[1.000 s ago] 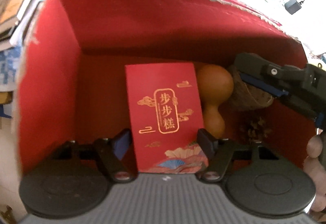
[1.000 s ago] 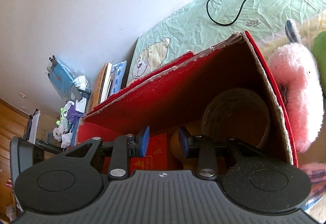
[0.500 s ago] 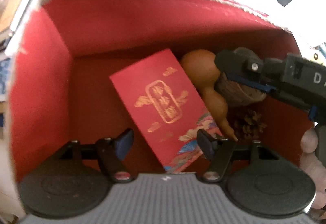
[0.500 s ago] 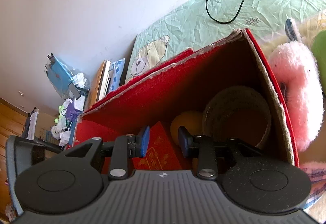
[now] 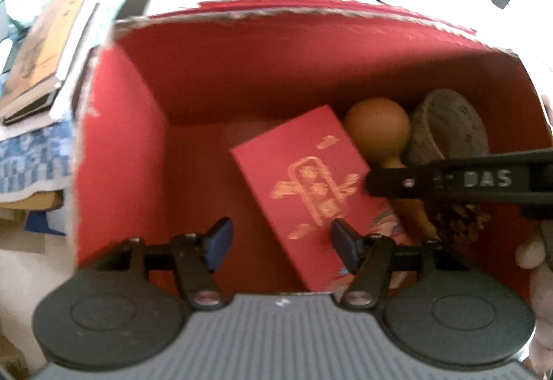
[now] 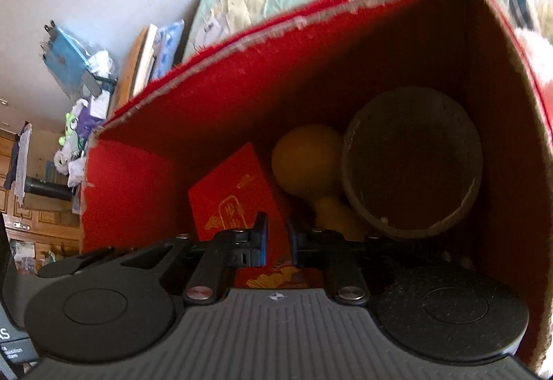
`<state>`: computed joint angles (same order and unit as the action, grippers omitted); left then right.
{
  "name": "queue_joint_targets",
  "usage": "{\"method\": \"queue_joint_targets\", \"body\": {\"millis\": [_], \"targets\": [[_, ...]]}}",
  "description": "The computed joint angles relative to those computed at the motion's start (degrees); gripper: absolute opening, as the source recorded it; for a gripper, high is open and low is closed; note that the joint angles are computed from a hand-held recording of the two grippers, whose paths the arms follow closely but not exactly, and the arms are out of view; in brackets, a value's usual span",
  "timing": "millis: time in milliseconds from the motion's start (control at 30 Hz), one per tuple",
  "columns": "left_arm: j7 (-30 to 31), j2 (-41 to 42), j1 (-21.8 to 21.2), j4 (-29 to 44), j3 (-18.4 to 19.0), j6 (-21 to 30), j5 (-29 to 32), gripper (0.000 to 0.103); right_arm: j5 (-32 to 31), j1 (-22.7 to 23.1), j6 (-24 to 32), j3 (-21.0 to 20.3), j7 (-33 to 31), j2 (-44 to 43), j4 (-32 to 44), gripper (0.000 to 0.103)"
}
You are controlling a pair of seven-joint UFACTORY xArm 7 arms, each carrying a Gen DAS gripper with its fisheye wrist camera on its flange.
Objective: Organize objects
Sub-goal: 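Withdraw the right gripper up out of the red box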
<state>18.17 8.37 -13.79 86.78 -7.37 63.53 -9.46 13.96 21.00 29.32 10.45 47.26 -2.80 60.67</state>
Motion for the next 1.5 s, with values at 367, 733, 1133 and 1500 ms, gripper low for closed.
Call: {"method": "queue_joint_targets", "body": {"millis": [367,733,1133,1500], "targets": [[5.74,-1.76,-0.01,-1.86,-0.31,2.31,-2.97,0.07,6.83,0.56,1.42,-0.32,-1.52,-3.22,-3.03,0.013],[7.11,-2.33,0.17,-2.9,0.05,1.7,-3.72,0.072,3.43,0.75,-4.45,0.79,4.11,-6.39,-7.24,0.015],[6.53,-9.85,0.94,-9.15,0.81,-3.78,-3.26,0.072,-33.68,-6.26,-2.21,10.31,30.11,-12.15,-8.07,0.023],[1.46,-19.21,0.35,-18.01,0.53,-12.51,2.09,0.072,-47.67,-5.19,-2.8,11.73,37.1,-14.45,-9.79,0.028]]}}
